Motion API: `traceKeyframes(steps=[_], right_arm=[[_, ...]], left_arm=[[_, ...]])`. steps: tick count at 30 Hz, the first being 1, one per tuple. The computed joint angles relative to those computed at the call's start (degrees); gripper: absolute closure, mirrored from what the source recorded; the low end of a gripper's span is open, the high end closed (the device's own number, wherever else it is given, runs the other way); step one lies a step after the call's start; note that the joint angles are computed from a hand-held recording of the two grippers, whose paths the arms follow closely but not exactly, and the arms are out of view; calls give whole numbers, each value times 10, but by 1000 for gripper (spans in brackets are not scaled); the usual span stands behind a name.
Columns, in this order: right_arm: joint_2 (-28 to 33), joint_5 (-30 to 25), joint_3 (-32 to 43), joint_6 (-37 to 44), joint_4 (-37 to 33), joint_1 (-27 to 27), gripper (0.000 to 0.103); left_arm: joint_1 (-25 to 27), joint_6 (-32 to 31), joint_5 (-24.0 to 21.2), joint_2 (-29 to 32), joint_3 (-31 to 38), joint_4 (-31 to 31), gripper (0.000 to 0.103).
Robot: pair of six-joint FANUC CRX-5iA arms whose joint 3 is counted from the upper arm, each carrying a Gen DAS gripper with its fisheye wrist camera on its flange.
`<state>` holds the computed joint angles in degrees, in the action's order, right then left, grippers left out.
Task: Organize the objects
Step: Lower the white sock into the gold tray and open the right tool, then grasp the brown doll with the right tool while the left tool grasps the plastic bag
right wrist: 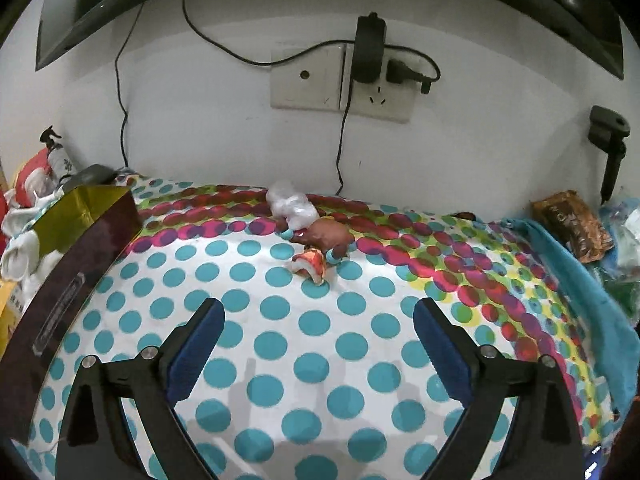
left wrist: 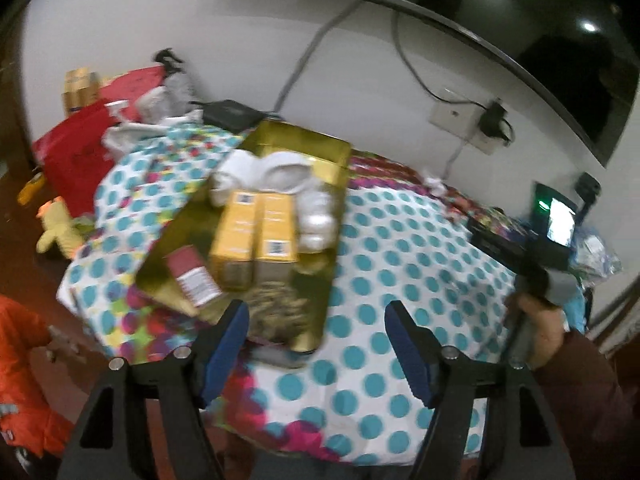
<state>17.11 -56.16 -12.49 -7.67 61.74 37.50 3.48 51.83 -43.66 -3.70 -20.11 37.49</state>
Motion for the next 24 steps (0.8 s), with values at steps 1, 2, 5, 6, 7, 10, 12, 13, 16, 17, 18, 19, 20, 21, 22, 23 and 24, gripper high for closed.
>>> traceKeyframes(steps=[1, 2, 5, 6, 7, 10, 12, 13, 16, 17, 18, 19, 20, 21, 22, 23, 24], right_arm=[[6, -3, 6, 4, 1, -3, 9], [13, -2, 13, 10, 2, -8, 9], [24, 32, 32, 21, -21, -29, 9], [28, 40, 38, 18, -27, -36, 9], [32, 48, 43, 17, -33, -42, 9], [48, 66, 68, 31, -55, -61, 16], [58, 74, 84, 50, -76, -70, 38], [60, 85, 88, 59, -89, -76, 41], [69, 108, 103, 76, -139, -90, 44], [71, 116, 108, 84, -162, -95, 45], [69, 127, 106, 80, -169, -98, 45], [68, 129, 105, 75, -170, -100, 45], [70, 126, 108, 77, -170, -101, 49], [73, 122, 113, 84, -173, -101, 56], [75, 120, 117, 93, -177, -102, 59], [75, 124, 117, 100, -179, -104, 60], [75, 128, 117, 106, -181, -105, 61]], left_arm=[[-8, 5, -4, 8, 9, -8, 30], [-17, 16, -11, 19, 23, -19, 30], [-34, 44, -35, 53, 56, -35, 30], [-37, 53, -45, 64, 68, -40, 30], [-41, 56, -53, 74, 78, -43, 30], [-60, 89, -53, 102, 121, -87, 30], [-74, 112, -49, 124, 157, -116, 30], [-79, 119, -49, 134, 173, -124, 30], [-101, 144, -45, 175, 232, -144, 30], [-109, 157, -43, 186, 251, -154, 30], [-117, 159, -37, 199, 267, -153, 30], [-124, 158, -34, 212, 283, -151, 30], [-131, 166, -30, 224, 301, -158, 30], [-140, 173, -25, 240, 321, -165, 30], [-148, 180, -27, 257, 345, -176, 30], [-154, 189, -31, 273, 369, -188, 30], [-162, 197, -38, 293, 398, -202, 30]])
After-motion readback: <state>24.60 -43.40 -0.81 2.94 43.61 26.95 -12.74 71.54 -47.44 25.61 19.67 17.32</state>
